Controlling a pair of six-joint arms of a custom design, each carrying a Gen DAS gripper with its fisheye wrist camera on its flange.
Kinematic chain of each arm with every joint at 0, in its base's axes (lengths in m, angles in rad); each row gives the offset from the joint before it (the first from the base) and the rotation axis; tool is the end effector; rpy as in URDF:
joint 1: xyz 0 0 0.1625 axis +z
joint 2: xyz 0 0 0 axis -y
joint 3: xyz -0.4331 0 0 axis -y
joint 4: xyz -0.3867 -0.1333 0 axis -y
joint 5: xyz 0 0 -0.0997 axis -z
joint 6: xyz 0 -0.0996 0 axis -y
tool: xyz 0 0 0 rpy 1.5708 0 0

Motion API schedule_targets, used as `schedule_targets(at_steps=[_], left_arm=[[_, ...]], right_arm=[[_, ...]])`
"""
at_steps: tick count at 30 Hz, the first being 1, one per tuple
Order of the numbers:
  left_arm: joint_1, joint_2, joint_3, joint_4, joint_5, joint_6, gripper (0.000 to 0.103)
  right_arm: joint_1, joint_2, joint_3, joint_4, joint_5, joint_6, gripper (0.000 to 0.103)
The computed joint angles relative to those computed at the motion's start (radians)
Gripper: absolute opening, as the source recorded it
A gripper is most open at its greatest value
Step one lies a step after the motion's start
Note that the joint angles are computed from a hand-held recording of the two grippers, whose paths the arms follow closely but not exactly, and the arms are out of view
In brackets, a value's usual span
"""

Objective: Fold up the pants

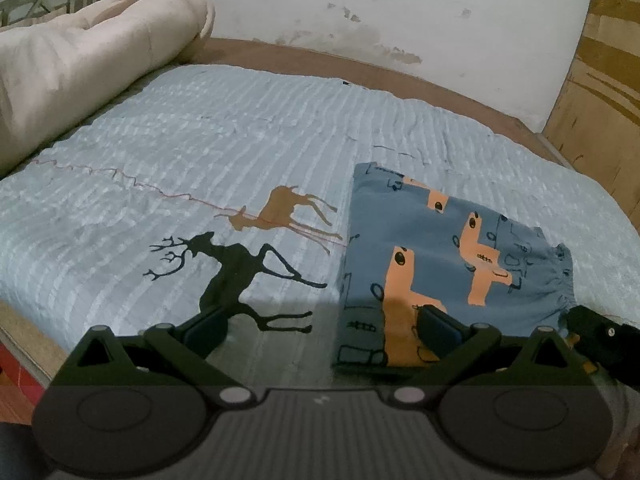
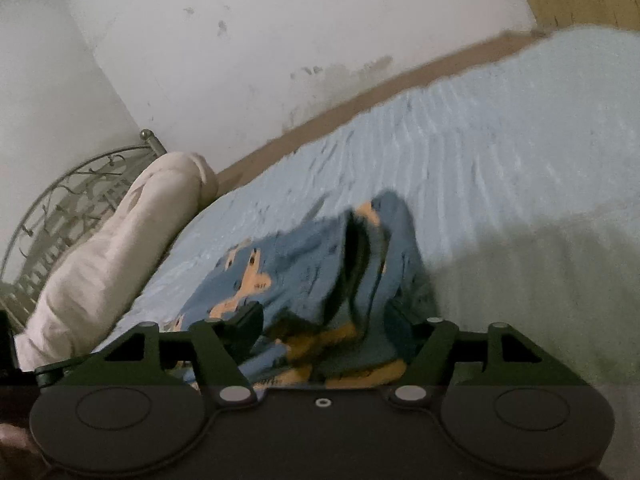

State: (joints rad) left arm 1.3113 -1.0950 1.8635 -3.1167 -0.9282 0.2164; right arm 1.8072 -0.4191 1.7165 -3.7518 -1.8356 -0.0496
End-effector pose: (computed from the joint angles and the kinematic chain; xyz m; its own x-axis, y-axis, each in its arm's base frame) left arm 0.0317 -0.6327 0.2918 -0.8218 -0.0483 -0.5678 0.3679 0.7159 -0.5934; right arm 0.2536 -0.5947 -0.0175 -0.9771 -0.0599 0.2041 -0.1973 0.6145 -0.7638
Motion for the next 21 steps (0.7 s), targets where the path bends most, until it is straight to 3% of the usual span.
schedule_targets(at_steps=[3,5,6,7,10,14,21], left_arm=[[-0.001,0.001,0.0,0.001,0.005,-0.003,0.102],[-0.001,-0.001,0.001,0.002,0.0,-0.001,0.102],[-0.001,-0.004,0.002,0.005,-0.004,-0.002,0.102],[-0.002,-0.007,0.004,0.006,-0.005,-0.003,0.102],[-0.006,-0.016,0.01,-0.004,-0.013,0.0,0.102],[-0.008,-0.015,0.009,-0.025,-0.022,0.006,0.102],[0.004,0.0,0.004,-0.002,-0.003,0.007,0.102]], right_arm=[[0.007,0.006,-0.016,0.016,0.01,0.013,0.068],[0.03,0.021,-0.051,0.044,-0.043,-0.002,0.059],[0.041,0.029,-0.065,0.051,-0.079,-0.008,0.044],[0.045,0.035,-0.072,0.05,-0.098,-0.002,0.037],[0.054,0.04,-0.066,0.008,-0.115,-0.006,0.029],[0.071,0.033,-0.045,-0.062,-0.148,-0.065,0.027],[0.092,0.079,-0.082,-0.037,-0.286,-0.182,0.033]])
